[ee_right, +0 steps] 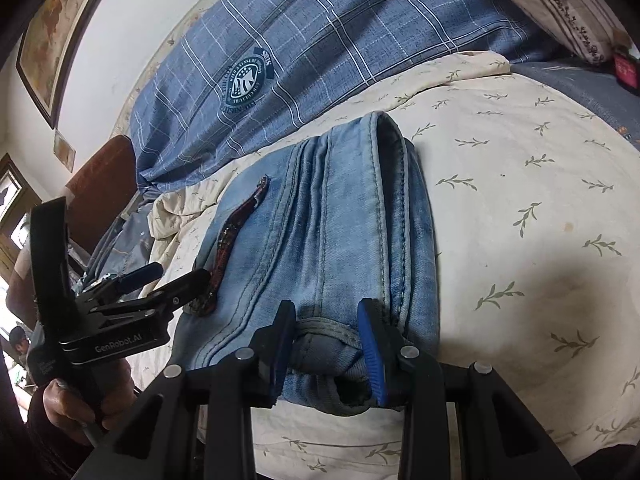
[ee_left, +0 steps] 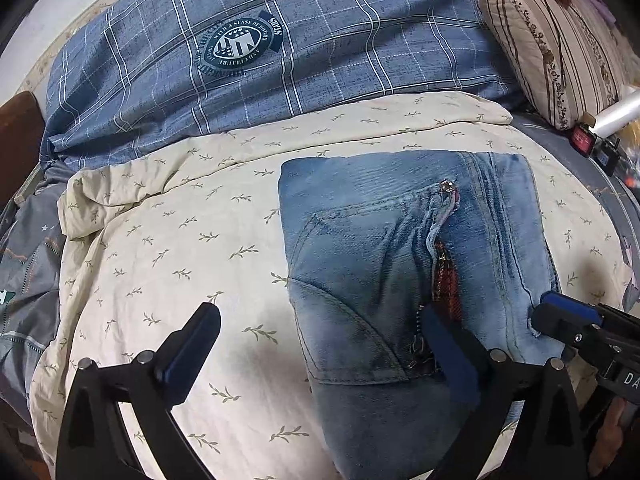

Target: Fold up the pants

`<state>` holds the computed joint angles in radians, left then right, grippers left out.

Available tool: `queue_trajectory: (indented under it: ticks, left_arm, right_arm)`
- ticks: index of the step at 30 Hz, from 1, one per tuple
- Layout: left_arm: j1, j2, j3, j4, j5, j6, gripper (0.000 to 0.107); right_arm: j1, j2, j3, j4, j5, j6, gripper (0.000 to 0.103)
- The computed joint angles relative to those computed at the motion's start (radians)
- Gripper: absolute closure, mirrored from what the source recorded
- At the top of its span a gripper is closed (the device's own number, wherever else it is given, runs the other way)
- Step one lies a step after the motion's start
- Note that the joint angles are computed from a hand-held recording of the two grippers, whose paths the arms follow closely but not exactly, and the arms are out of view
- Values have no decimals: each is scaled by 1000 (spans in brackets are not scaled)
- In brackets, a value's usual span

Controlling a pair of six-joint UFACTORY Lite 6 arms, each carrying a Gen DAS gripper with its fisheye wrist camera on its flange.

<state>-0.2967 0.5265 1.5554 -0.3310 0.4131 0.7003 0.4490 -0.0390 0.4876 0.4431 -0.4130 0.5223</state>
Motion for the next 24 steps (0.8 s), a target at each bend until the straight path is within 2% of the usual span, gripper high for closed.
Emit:
queue_trajectory:
  ticks: [6,9,20,24]
  left_arm:
    - [-8,-8,2,72,9,-85,6]
    - [-21,-2,25,153,38,-173,6]
    - [-8,-63,-30,127,19,-99,7]
    - [-6,-75,-47,156,-17,-119,7]
  right_arm:
    - [19,7,7,75,-14,-94,67]
    - [17,6,2,55,-21,-68,67]
    - [24,5,-3,66,-37,-79,66]
    - [23,6,-4,64,-38,-76,66]
